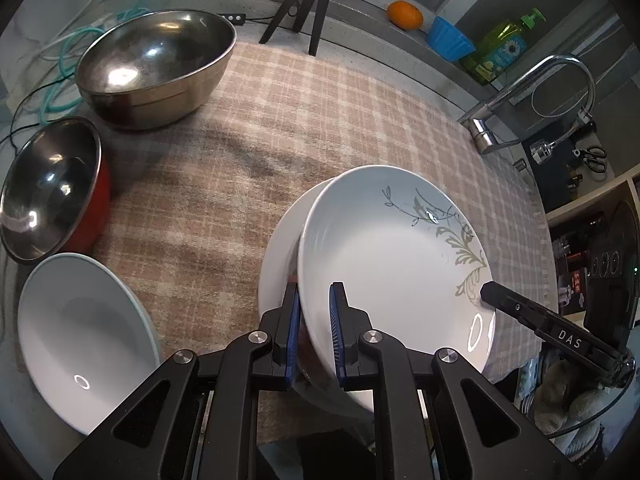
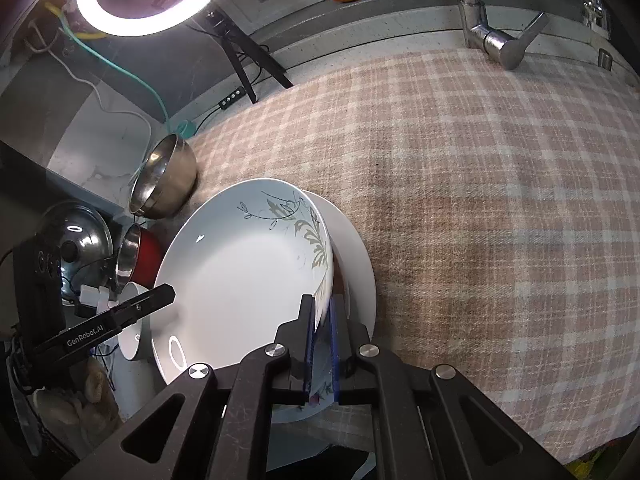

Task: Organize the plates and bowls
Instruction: 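Lower the leaf-patterned plate onto the stacked floral plates with both grippers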

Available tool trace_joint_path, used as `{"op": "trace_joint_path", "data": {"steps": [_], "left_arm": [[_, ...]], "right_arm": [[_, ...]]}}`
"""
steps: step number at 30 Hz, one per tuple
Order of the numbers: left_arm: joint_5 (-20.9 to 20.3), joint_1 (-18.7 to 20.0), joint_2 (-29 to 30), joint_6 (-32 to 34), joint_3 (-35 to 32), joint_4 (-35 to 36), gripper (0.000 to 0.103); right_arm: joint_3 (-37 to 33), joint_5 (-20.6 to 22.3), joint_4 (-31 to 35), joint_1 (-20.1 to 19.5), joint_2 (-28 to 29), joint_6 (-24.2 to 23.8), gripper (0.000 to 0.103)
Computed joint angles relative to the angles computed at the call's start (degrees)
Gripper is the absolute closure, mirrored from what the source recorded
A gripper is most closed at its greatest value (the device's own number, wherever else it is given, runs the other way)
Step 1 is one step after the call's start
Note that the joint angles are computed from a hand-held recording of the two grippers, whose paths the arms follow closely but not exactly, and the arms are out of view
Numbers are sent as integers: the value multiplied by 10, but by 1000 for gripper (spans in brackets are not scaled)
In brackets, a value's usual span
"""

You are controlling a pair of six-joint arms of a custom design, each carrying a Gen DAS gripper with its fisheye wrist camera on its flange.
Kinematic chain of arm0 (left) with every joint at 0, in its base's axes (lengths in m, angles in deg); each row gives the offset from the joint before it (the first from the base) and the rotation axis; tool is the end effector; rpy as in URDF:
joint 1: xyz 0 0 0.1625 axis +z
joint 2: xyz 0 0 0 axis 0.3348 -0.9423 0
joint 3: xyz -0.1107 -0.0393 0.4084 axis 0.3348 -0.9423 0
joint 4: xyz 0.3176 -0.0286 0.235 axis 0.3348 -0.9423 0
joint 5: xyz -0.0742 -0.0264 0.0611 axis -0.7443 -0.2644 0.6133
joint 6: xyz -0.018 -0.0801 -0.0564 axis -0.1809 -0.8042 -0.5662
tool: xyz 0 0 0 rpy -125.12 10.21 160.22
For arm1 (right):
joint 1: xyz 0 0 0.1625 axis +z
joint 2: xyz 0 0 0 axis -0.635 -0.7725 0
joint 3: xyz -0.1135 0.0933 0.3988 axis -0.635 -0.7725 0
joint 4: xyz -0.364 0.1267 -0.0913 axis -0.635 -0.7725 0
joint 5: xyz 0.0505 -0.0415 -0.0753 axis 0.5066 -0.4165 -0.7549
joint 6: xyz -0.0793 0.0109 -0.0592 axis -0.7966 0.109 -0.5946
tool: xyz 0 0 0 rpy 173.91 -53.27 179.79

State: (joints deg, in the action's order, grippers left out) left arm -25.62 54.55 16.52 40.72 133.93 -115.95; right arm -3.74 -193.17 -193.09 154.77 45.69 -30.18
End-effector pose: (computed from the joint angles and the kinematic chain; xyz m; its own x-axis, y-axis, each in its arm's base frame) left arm -0.0334 -0.7200 0.3706 -0.8460 0.4239 -0.3234 0.4464 0.8948 0.0049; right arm 0.3717 -0.6168 -0.0129 -0.8872 0.3704 0.2750 0.1336 0.7768 -0.6154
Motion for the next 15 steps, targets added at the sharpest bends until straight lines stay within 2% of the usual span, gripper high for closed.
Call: {"op": "trace_joint_path", "data": {"steps": [15], "left_arm": [[10, 2, -2, 2, 11, -10, 91]], "right_arm": [[2, -4, 8, 1, 8, 13, 97]]}}
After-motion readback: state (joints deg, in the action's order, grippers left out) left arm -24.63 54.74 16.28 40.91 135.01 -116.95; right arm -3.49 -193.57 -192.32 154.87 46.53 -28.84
